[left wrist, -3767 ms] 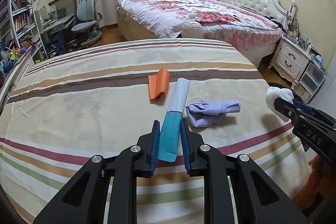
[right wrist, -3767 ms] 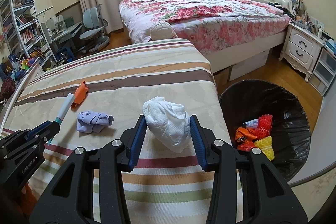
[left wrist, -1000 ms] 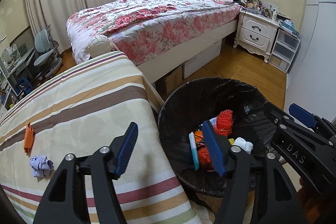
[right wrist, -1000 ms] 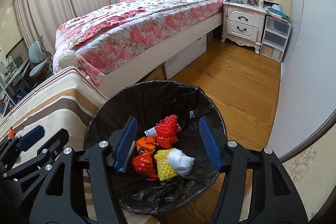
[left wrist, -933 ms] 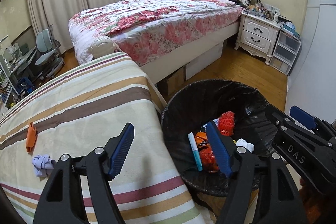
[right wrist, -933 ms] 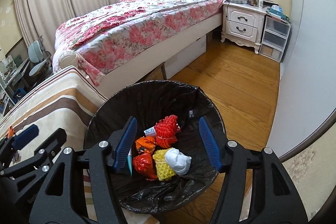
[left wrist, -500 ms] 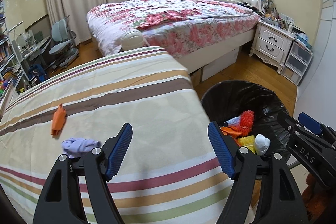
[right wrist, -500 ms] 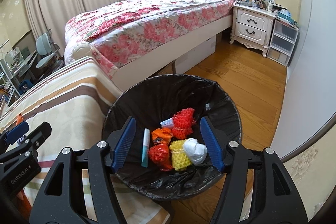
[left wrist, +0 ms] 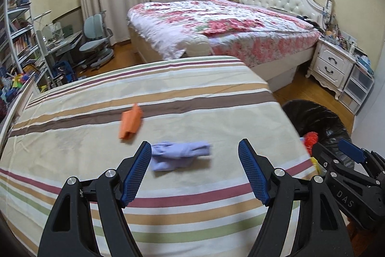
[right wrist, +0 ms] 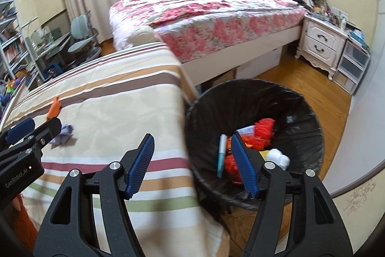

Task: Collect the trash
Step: 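Move both open tools back toward the lavender cloth and orange item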

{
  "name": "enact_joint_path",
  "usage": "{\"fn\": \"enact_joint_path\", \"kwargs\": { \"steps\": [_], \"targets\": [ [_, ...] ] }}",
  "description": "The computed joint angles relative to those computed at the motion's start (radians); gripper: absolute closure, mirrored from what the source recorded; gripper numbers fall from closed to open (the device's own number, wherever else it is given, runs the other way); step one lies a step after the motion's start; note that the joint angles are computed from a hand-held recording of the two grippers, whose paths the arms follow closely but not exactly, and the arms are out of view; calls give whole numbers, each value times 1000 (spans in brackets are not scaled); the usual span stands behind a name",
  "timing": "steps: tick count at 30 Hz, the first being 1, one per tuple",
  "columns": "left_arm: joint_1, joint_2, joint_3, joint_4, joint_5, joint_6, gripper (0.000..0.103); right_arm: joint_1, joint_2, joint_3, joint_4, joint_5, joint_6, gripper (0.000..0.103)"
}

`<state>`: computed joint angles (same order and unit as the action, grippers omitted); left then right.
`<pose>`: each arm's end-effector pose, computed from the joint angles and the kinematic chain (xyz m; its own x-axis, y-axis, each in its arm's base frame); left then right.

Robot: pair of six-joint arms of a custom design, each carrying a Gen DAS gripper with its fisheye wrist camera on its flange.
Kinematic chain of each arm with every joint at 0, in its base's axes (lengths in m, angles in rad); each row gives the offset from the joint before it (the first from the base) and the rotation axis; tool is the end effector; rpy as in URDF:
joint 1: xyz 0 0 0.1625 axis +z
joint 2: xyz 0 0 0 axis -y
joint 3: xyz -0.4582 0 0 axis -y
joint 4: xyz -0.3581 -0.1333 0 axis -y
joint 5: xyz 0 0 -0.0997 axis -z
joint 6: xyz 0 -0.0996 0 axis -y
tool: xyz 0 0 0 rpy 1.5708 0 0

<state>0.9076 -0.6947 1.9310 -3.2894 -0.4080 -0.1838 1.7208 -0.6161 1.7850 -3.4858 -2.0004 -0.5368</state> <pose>-0.1777 -0.5924 0.1288 -0.6648 -0.2173 -0.7147 0.4312 0.6697 -0.6046 0.1877 -0.6277 0.0989 -0.7527 -0.2478 0.6100 -0.5756 0.6974 -0.4269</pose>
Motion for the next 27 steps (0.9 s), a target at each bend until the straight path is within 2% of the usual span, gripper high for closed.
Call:
{"fn": "enact_joint_path", "kwargs": {
  "steps": [12,22,23,25,27],
  "targets": [
    [41,-150,157,103,82,-193,30,84,64,-18,75,20,-41,37],
    [58,-199,205,103,86,-237,30,136,119,-43,111,12,-80,37],
    [61,-200,204,101,84,-236,30,140,125,-48,115,12,-83,36],
    [65,-204,206,100,82,-239,30,147,137,-64,123,13,-93,26],
    [68,-209,209,95,80,-237,30,154,148,-80,136,7,-100,25]
  ]
}}
